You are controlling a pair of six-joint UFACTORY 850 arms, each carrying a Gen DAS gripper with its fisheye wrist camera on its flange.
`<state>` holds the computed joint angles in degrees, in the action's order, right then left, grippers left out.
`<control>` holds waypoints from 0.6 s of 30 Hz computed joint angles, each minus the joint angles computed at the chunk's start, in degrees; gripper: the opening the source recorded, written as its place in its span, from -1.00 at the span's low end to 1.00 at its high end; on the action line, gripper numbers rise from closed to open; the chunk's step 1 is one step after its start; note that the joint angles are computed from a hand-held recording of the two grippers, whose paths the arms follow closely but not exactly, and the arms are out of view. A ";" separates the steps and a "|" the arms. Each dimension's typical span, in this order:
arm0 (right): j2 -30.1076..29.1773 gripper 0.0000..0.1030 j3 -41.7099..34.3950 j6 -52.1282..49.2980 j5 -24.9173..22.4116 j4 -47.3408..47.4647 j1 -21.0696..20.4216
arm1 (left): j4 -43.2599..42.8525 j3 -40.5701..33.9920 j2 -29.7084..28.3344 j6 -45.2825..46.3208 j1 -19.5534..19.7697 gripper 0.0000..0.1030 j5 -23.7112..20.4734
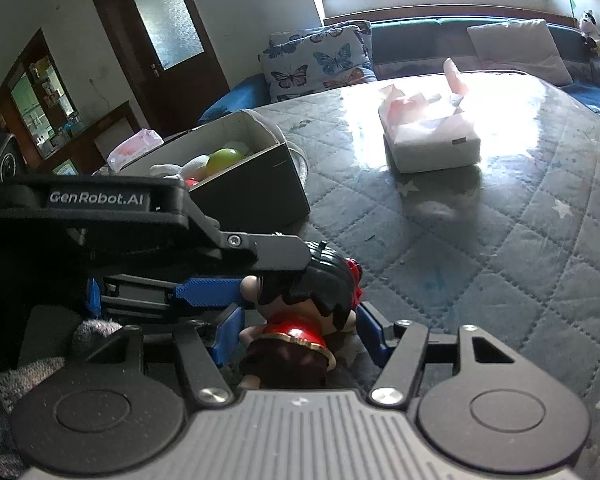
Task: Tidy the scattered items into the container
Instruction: 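Lift the black-haired doll with the left tool and carry it over the box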
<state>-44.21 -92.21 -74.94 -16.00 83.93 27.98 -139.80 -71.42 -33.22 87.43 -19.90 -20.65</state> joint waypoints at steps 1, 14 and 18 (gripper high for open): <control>-0.01 0.20 -0.03 0.29 0.21 -0.17 0.07 | -0.35 0.07 0.03 0.38 -0.04 -0.05 -0.04; 1.09 0.11 1.29 -4.63 2.17 2.28 1.25 | -16.27 3.65 2.67 16.41 -1.63 -0.16 0.62; 1.86 0.10 2.12 -9.56 2.54 6.03 1.80 | -21.90 5.65 4.54 22.05 -1.97 -0.17 -0.21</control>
<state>-42.35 -90.08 -84.51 -13.46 89.95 29.78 -161.70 -65.77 -28.68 109.48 -21.87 -20.85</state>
